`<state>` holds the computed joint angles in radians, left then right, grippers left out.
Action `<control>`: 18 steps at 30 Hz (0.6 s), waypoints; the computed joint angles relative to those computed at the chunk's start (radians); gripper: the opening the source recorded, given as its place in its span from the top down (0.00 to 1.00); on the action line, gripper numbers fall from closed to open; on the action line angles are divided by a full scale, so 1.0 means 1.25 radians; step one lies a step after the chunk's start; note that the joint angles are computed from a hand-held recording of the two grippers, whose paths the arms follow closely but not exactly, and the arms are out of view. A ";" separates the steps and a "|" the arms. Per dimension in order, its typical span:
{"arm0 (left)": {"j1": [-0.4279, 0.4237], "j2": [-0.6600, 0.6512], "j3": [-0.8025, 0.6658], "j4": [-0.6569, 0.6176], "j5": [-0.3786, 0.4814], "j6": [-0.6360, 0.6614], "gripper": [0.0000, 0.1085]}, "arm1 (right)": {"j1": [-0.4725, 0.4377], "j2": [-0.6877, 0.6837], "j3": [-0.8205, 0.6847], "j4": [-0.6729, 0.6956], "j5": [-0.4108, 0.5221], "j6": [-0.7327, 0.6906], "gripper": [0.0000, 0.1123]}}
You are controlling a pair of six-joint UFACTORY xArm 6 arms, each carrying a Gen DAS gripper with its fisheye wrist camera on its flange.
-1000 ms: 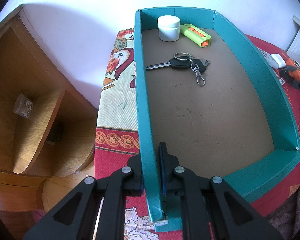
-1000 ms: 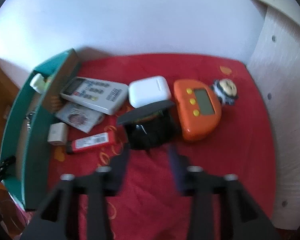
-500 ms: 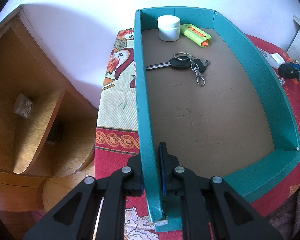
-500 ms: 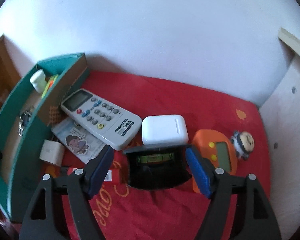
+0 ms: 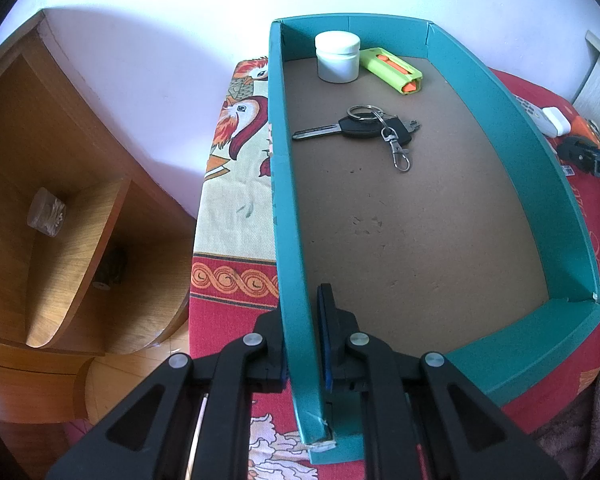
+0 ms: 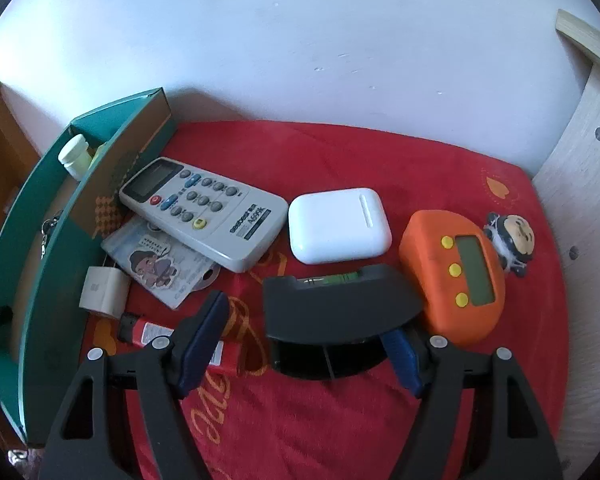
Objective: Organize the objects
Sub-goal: 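Move the right gripper back and grasp the black level, then carry the black level into the tray beside the keys and release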
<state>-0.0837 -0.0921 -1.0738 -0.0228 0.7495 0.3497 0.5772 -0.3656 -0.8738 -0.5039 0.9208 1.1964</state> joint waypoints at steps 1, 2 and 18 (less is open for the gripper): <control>-0.001 0.000 -0.001 0.001 0.000 -0.002 0.92 | 0.002 0.000 -0.002 -0.007 0.008 0.011 0.42; -0.001 0.000 0.000 0.001 0.000 -0.003 0.92 | 0.009 0.004 -0.010 -0.026 0.036 0.033 0.52; -0.008 -0.004 0.005 0.007 -0.002 -0.013 0.92 | 0.058 -0.039 -0.030 -0.071 0.037 0.110 0.52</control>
